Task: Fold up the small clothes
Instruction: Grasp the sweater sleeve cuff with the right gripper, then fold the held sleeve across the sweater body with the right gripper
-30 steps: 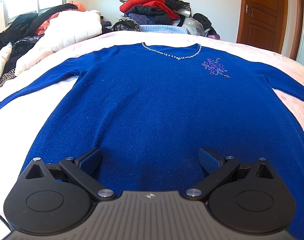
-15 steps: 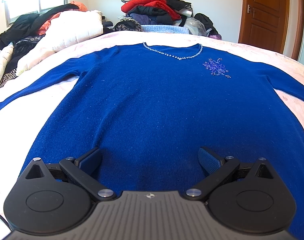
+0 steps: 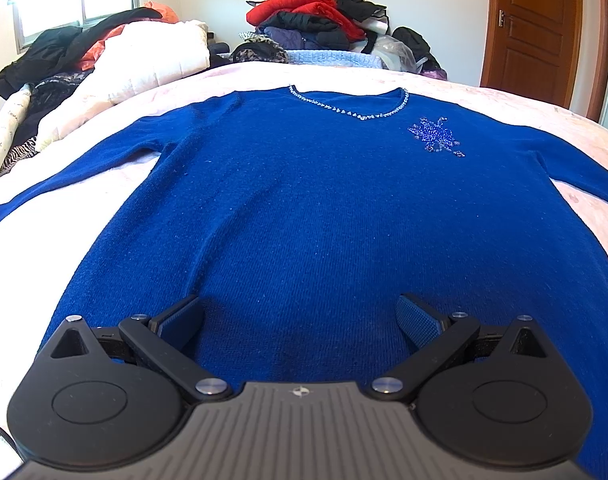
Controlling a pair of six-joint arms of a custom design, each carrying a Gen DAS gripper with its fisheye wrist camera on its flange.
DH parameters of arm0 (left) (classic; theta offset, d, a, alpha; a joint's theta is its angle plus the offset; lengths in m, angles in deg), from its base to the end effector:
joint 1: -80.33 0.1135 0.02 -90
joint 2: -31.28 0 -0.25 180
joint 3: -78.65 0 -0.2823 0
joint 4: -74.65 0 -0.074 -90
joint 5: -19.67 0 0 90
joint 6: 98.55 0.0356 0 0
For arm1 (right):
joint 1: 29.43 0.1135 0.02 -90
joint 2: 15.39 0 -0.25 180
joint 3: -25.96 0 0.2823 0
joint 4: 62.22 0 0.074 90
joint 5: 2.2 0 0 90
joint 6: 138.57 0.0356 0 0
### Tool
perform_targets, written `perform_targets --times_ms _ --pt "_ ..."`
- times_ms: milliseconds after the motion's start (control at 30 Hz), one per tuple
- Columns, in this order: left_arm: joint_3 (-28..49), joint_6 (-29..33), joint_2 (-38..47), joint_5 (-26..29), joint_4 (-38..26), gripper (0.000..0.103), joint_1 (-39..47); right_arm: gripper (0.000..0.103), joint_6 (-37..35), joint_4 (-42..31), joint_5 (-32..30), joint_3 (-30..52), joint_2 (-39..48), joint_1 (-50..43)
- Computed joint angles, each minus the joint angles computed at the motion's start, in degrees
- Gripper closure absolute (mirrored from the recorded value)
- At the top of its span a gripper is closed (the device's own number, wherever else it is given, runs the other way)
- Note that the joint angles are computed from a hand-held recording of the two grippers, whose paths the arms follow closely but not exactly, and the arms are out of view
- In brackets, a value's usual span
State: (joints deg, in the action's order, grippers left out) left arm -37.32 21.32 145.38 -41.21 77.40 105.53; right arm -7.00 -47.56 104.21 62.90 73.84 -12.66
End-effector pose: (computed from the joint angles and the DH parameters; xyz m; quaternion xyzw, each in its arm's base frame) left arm 0.3463 0.1438 0.0480 0.1281 0.8970 -0.0448 0.4206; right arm 0.2662 0.0697 0.0741 0.2522 0.8539 0.1010 0.4438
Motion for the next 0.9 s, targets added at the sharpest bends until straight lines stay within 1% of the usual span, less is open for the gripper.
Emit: perform_targets --times_ms 200,267,400,533,600,667,733,800,833,867,900 --pt "0.04 0.03 0.03 0.02 -0.02 0.000 0.02 0.064 4.47 8.57 -2.45 -4.61 -0.20 -3.07" --pt "0.04 0.03 0.03 0.02 -0.02 0.000 0.02 0.061 6.38 10.89 -4.62 -5.87 0.05 -5.12" --pt "0.04 -0.01 0.01 -0.05 0.02 0.000 -0.01 0.061 10.78 21.35 -11.84 -8.26 4.55 -9.52" --pt "0.01 -0.10 -0.02 -0.19 0.17 0.000 -0.04 0.061 15.44 36.28 -18.19 -10.00 10.38 -13.59" --pt "0.03 -0.13 -0.04 -0.24 0.15 0.000 -0.06 0.055 15.64 36.00 -20.43 -8.81 10.04 -15.55" --pt "0.00 -0.14 -0.10 -0.25 0.13 0.000 -0.03 0.050 16.23 35.16 -23.96 -7.34 10.47 -17.68" --pt "0.00 -0.14 -0.10 -0.25 0.13 0.000 -0.03 0.050 15.84 33.43 -27.98 -6.40 10.52 -18.74" --pt "0.13 -0.08 -0.06 -0.20 -0.01 0.000 0.02 0.050 14.70 32.45 -30.23 -6.78 9.87 -18.43" --pt "0.05 -0.08 -0.10 -0.24 0.02 0.000 -0.03 0.050 14.61 33.09 -30.58 -7.55 9.57 -17.99" --pt "0.17 -0.05 -0.08 -0.23 -0.15 0.000 -0.02 0.052 14.87 34.34 -30.62 -8.55 9.44 -17.54" --pt "0.18 0.12 -0.09 -0.26 -0.18 0.000 -0.07 0.068 15.28 34.75 -30.25 -9.37 9.08 -17.15"
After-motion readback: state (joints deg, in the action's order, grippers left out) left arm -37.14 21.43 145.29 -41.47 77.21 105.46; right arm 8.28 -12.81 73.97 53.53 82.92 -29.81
